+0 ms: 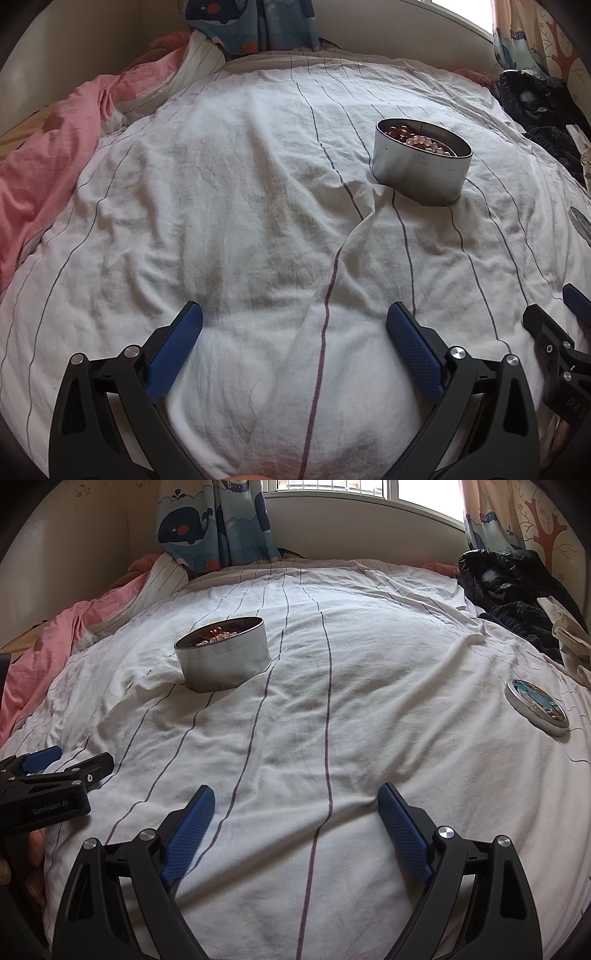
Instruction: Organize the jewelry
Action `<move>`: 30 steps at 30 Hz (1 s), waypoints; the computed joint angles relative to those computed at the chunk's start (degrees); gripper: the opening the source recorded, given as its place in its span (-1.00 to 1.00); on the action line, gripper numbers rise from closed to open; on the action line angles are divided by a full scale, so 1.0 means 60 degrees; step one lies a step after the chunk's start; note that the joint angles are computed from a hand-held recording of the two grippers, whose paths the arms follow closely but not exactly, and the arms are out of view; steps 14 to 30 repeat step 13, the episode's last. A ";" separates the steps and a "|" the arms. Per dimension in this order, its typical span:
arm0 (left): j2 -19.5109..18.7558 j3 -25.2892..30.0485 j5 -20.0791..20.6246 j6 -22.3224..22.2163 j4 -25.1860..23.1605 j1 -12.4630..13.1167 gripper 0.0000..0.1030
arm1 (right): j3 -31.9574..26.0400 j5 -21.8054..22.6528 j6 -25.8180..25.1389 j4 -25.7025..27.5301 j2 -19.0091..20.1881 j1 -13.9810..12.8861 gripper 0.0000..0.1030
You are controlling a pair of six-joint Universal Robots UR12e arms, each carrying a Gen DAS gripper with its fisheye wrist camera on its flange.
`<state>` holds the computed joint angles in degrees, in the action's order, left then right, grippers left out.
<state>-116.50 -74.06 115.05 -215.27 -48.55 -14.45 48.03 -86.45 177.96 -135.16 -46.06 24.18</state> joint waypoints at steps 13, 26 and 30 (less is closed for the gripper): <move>-0.0066 0.0153 0.0175 0.0003 -0.0289 -0.0064 0.86 | -0.0038 0.0014 0.0024 -0.0086 0.0004 -0.0007 0.67; -0.0066 0.0153 0.0175 0.0003 -0.0289 -0.0064 0.86 | -0.0038 0.0014 0.0024 -0.0086 0.0004 -0.0007 0.67; -0.0066 0.0153 0.0175 0.0003 -0.0289 -0.0064 0.86 | -0.0038 0.0014 0.0024 -0.0086 0.0004 -0.0007 0.67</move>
